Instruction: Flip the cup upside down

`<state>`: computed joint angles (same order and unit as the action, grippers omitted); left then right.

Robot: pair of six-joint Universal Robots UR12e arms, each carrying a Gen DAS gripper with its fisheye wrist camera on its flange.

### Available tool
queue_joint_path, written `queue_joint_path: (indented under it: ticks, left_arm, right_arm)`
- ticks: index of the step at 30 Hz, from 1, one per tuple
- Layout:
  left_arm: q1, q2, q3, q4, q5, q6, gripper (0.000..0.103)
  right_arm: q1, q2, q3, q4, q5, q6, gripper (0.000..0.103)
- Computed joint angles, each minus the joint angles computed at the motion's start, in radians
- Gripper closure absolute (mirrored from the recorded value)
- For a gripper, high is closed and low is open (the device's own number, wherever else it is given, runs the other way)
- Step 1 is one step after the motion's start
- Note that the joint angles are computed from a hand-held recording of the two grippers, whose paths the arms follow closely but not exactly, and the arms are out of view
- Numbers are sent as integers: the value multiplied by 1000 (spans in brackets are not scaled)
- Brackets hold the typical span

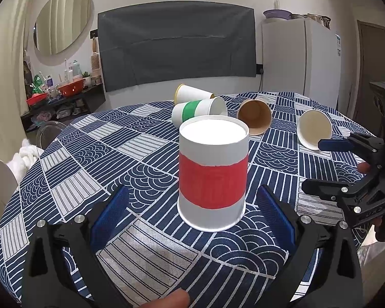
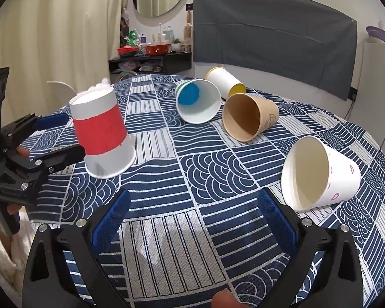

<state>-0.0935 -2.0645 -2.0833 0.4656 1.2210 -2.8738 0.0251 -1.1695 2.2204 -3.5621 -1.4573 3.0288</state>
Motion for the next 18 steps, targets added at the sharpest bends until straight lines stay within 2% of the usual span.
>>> queue_joint_path:
  ticks: [18]
  left_arm:
    - [-1, 0, -2, 7, 1, 4, 6]
  right_arm:
    - [1, 1, -1, 1, 0, 2, 8]
